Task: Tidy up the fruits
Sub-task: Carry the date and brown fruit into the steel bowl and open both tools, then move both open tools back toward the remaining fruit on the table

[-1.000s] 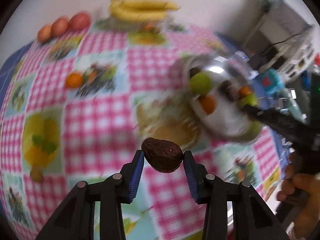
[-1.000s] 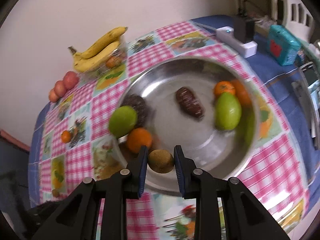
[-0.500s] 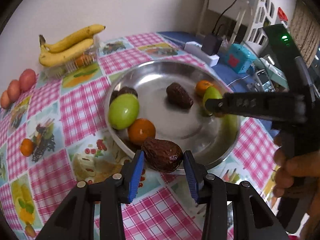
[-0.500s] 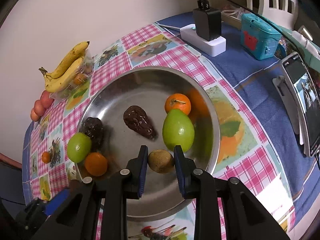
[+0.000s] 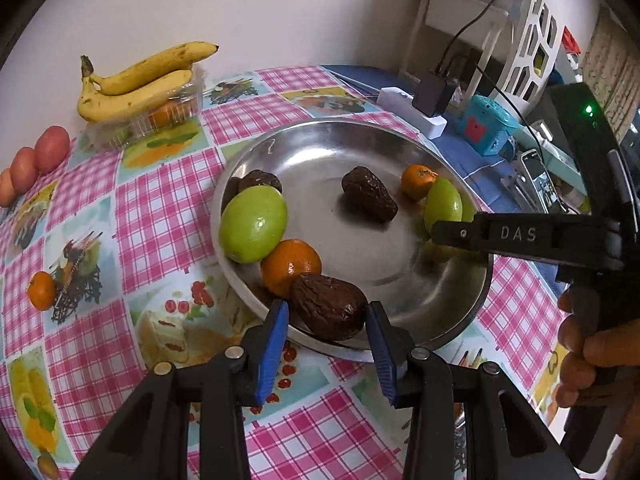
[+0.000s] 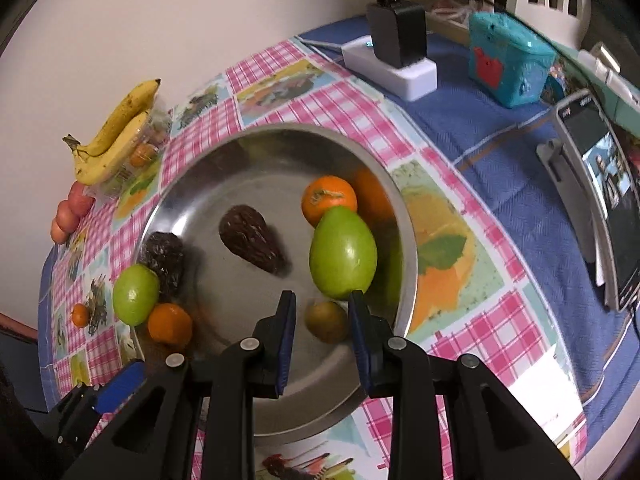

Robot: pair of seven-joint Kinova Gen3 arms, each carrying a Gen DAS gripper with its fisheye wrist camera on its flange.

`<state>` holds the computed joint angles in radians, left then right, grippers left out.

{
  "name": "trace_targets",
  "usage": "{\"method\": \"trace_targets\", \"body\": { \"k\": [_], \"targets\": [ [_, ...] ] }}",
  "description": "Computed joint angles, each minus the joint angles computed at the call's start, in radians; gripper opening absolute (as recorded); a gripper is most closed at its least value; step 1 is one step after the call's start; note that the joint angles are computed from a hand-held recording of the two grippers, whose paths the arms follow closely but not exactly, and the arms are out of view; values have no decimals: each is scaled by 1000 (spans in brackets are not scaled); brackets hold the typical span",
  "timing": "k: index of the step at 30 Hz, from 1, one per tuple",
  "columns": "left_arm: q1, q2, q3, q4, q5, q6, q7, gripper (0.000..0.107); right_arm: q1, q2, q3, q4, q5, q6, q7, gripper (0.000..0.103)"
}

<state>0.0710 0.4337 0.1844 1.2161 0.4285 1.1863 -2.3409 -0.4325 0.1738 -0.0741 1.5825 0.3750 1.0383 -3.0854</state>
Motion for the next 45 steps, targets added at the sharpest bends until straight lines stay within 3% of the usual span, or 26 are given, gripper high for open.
{"method": "trace_targets", "body": {
  "k": [4,6,14,16,23,25,27,30,32,38,45],
  "targets": [
    [-4,4,0,-10,5,17,6,44,4,-1,0,5,-11,-9,1,28],
    [-8,7,0,-16,10,29,13,52,-2,0,0,-1,-3,4,-5,28],
    [-20,-18,-18,-23,13,31,42,54,-22,-3,-9,-14,28,24,-20,28],
    [-11,-25,-39,-25,-18,13,88,62,-31,0,-13,-21,38,27,-20,28],
    [12,-15,-104,-63,-172,-24,306,71,-70,41,-17,-84,60,75,15,57],
    [22,-15,-123,-70,-229,-38,379,77,-80,54,-16,-102,60,82,32,60],
    [14,-14,-129,-77,-259,-44,430,93,-90,70,-15,-122,59,88,53,69],
    [-12,-16,-130,-87,-279,-58,474,102,-109,92,-9,-152,62,103,77,79],
    [-23,-22,-136,-86,-297,-77,501,103,-120,106,-5,-169,63,109,90,85],
    [-59,-22,-146,-101,-340,-91,540,103,-159,145,6,-222,74,122,120,87],
    [-151,-44,-149,-81,-304,-154,512,103,-198,188,13,-299,78,95,163,87]
  ]
}}
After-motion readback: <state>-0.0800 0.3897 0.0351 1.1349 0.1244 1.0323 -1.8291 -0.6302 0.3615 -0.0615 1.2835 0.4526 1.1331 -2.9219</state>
